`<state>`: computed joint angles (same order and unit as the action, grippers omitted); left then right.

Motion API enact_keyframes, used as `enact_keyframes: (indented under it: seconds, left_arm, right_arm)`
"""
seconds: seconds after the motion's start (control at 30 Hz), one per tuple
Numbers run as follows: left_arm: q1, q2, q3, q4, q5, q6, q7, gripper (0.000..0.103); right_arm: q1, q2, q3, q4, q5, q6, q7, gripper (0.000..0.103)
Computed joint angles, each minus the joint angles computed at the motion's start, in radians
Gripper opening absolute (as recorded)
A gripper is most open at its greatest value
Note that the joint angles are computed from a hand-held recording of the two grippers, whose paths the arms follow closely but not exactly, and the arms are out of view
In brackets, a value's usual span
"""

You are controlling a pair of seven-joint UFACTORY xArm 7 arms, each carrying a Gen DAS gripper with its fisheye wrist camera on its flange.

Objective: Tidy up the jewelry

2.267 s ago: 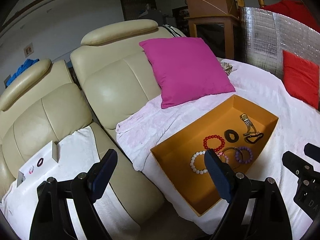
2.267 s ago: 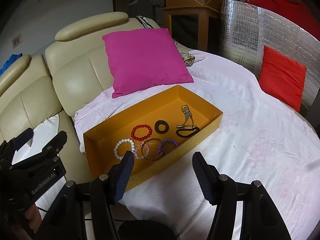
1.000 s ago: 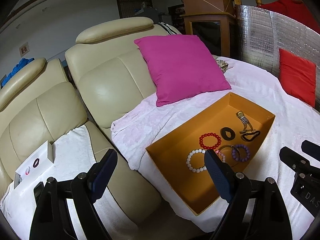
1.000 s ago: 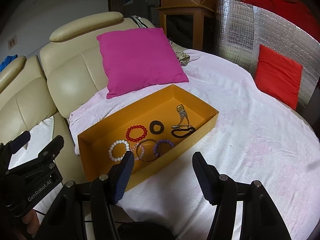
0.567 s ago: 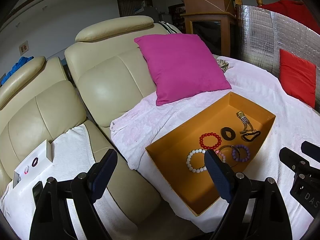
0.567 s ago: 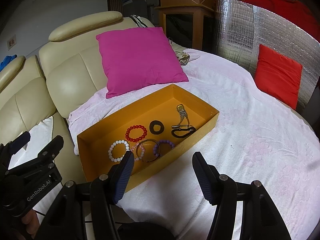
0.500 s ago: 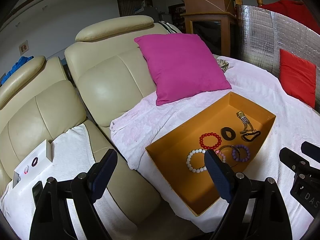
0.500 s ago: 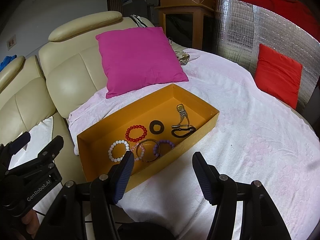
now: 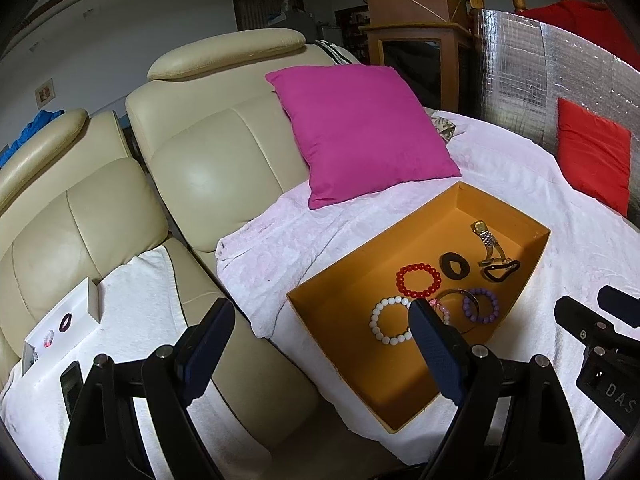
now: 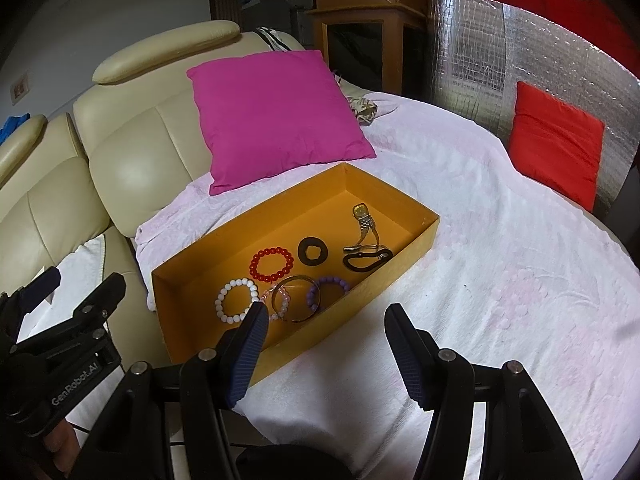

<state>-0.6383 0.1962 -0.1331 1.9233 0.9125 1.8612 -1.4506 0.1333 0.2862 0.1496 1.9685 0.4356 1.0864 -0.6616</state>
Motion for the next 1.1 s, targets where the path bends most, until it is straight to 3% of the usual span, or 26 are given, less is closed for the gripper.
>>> enact_keyframes:
  seconds: [1.1]
  left_arm:
    - [0.064,-0.029,0.000,-0.071,-0.045,-0.090,-0.017,0.089]
  right_arm:
    - [0.026,0.052,0.009,0.043,-0.048,-0.012,0.052,0.065]
